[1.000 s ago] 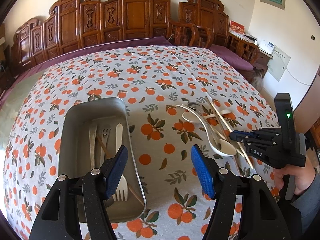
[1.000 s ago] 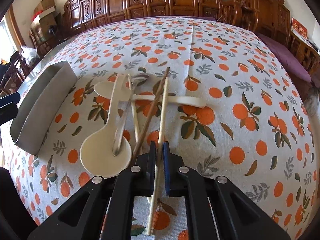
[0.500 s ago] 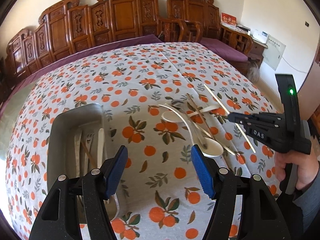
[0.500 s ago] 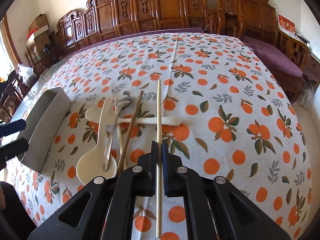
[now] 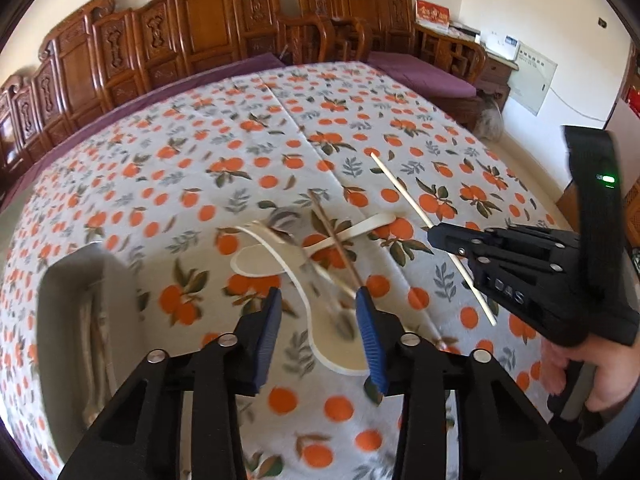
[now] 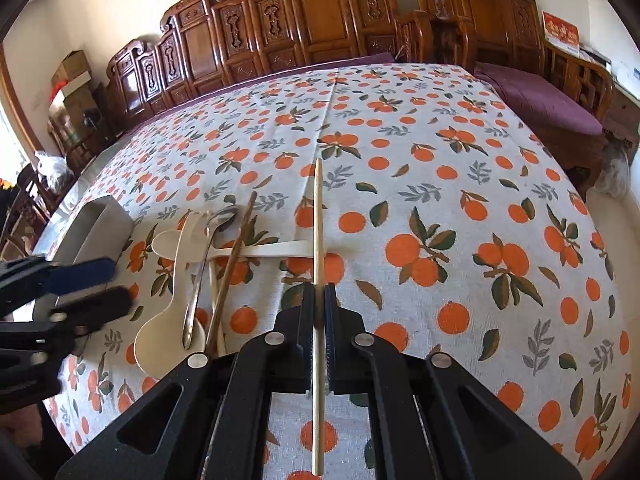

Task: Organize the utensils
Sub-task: 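Move the left tool to a metal spoon while the right tool grasps a wooden chopstick, then close the left tool on the metal spoon while the right tool holds the chopstick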

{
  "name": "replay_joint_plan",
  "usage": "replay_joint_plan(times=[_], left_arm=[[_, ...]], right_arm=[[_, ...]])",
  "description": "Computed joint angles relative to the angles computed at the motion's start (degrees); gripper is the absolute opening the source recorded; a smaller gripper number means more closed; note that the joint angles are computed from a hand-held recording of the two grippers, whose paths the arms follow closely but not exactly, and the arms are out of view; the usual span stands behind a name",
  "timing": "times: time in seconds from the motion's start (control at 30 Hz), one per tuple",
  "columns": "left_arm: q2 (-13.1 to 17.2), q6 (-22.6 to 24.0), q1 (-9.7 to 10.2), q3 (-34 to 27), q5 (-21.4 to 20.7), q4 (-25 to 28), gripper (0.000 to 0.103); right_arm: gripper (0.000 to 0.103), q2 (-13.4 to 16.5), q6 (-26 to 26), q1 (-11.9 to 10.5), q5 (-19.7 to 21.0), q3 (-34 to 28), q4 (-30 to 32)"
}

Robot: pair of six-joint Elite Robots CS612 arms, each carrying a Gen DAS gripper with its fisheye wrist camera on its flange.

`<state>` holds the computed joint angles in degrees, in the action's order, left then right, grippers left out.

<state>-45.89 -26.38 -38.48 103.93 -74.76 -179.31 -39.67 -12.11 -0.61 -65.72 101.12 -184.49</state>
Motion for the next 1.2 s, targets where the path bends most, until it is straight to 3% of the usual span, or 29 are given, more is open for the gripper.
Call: replay_joint_plan(times=[0.23, 0.6, 0.7, 0.9, 1.2], left_arm=[[2.8, -1.92, 1.2, -4.49, -2.51, 4.65, 0.02], [4.09, -4.1, 1.94, -7.28, -2.28, 11.64, 0.018], [4.21, -4.38, 2.03, -7.24, -2.32, 11.84, 0.018], [4.35, -4.46, 2.16, -7.49, -2.07, 12.06, 0.005], [3.07, -3.37, 1.69, -6.01, 0.52, 9.8, 0.001]], right_arm=[[0.006, 0.29, -0.3, -0.16, 0.54, -0.26, 0.82], [0.006, 0.45, -0.01, -0.24, 1.86, -0.39, 0.85], [0.006, 0.4, 0.06, -0.24, 2.15, -0.38, 0.84], [0.006, 0.31, -0.2, -0.15, 2.01, -0.33, 1.01], [0.006, 0.19, -0.54, -0.03, 2.52, -0.22, 0.76]])
